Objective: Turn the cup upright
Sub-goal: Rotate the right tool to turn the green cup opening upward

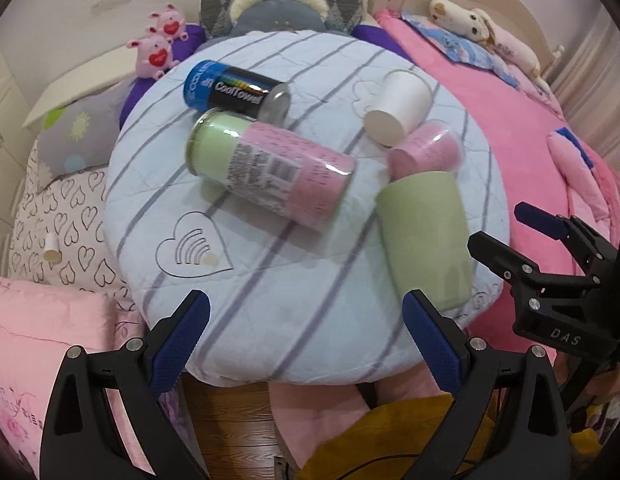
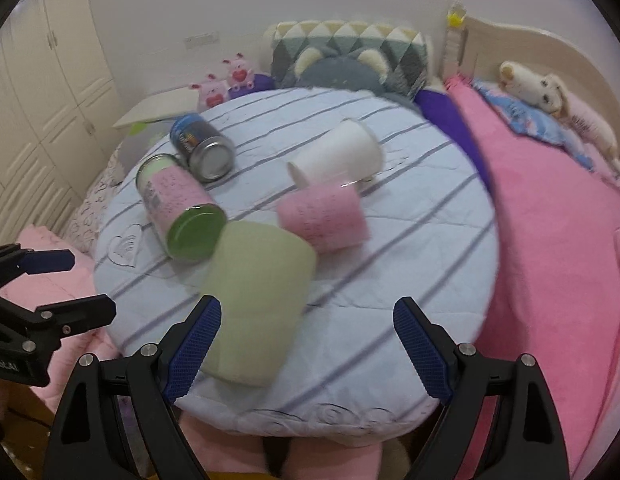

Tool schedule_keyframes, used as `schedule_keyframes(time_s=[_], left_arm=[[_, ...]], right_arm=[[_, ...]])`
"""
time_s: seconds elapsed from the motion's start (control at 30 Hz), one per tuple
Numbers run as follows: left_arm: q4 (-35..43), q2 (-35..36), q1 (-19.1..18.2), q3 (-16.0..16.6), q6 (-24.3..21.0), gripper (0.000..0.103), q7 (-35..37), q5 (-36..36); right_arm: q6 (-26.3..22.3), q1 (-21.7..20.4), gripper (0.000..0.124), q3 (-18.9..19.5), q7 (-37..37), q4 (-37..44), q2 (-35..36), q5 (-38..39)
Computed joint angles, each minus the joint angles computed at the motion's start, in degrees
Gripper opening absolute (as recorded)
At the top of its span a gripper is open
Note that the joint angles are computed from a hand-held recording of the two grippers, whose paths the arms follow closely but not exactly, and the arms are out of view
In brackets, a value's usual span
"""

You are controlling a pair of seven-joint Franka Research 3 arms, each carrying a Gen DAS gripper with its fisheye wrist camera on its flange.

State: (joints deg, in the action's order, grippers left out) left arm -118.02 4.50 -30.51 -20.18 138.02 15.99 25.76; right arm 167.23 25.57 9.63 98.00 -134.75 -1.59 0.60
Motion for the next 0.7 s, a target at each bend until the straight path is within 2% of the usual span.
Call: schedule_keyframes(time_s=[0.13,0.3,0.5,0.7], left_arm=[[-1.76,-0.64,0.92,0.55,0.55,0.098,1.01,-0.64],[-3.92,-1.0,2.32,1.06,3.3,0.098,3.43,-2.48],[-5.76,-0.51,4.27,1.83,7.17,0.098,7.32,-5.71],[-5.08,1.46,5.41,2.28,7.35,0.098,11.05,-7.67]], right_arm=[[-3.41,0.57,0.09,-0.09,2.76,3.93,3.06,-2.27],[-7.95,1.12,0.09,0.1,-2.94,8.4,6.31,6.73],[-13.86,2.07,0.09,-0.61,-2.17,13.95,10.41,8.8],[-17.96,2.57,0.09,-1.17,-0.44,18.05,13.65,8.92]])
